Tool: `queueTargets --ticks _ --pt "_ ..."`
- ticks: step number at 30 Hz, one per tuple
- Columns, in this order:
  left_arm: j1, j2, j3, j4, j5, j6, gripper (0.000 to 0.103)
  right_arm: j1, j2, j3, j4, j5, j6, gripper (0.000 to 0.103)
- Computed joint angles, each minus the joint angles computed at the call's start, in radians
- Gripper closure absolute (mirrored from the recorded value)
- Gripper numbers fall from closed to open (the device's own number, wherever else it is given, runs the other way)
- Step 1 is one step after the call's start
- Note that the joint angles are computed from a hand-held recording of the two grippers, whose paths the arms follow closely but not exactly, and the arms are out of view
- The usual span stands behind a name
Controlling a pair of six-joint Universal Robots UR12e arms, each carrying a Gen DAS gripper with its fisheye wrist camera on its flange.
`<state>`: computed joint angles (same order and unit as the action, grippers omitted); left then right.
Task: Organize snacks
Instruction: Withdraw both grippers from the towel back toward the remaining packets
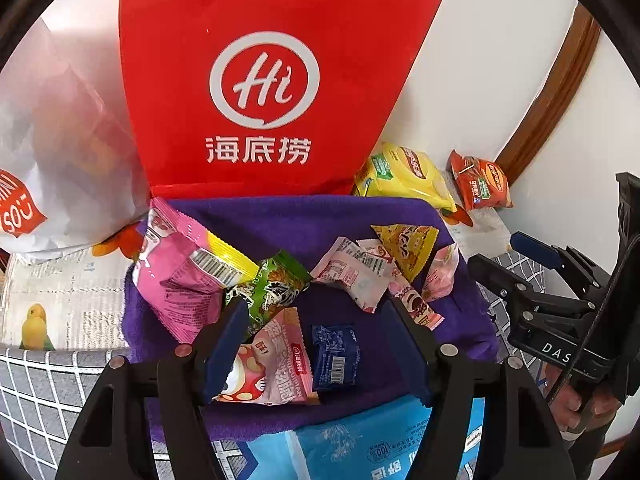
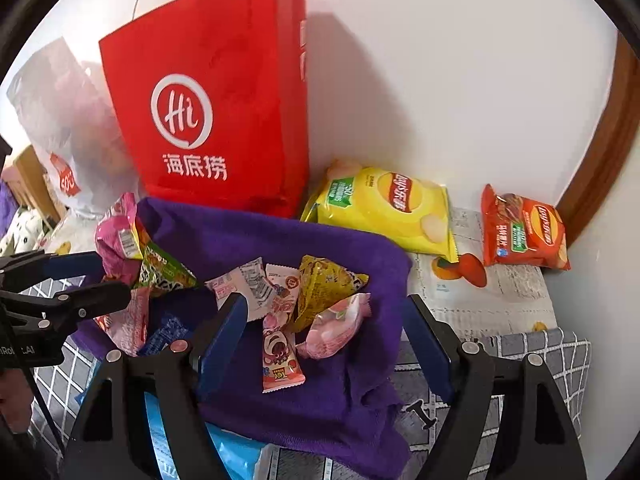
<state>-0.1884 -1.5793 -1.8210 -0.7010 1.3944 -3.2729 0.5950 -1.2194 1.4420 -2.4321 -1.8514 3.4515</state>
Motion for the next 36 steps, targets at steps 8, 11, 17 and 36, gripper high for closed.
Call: queueTargets --ticks 8,11,17,36 --pt "-0.007 0.028 -0.008 0.029 0.011 0.013 0.035 0.016 -0.024 0.000 0.060 -0.074 0.099 0.024" --pt "-0.023 0.041 -0.008 0.039 0.057 0.034 0.035 0.029 -0.038 0.000 0.098 -0.125 0.138 0.017" --pt "-0.020 0.070 -0.011 0.040 0.038 0.048 0.035 0.054 -0.072 0.011 0.173 -0.201 0.196 0.017" --pt "-0.019 0.182 -0.057 0.075 0.028 0.079 0.035 0.149 -0.172 0.088 0.149 -0.277 0.278 0.017"
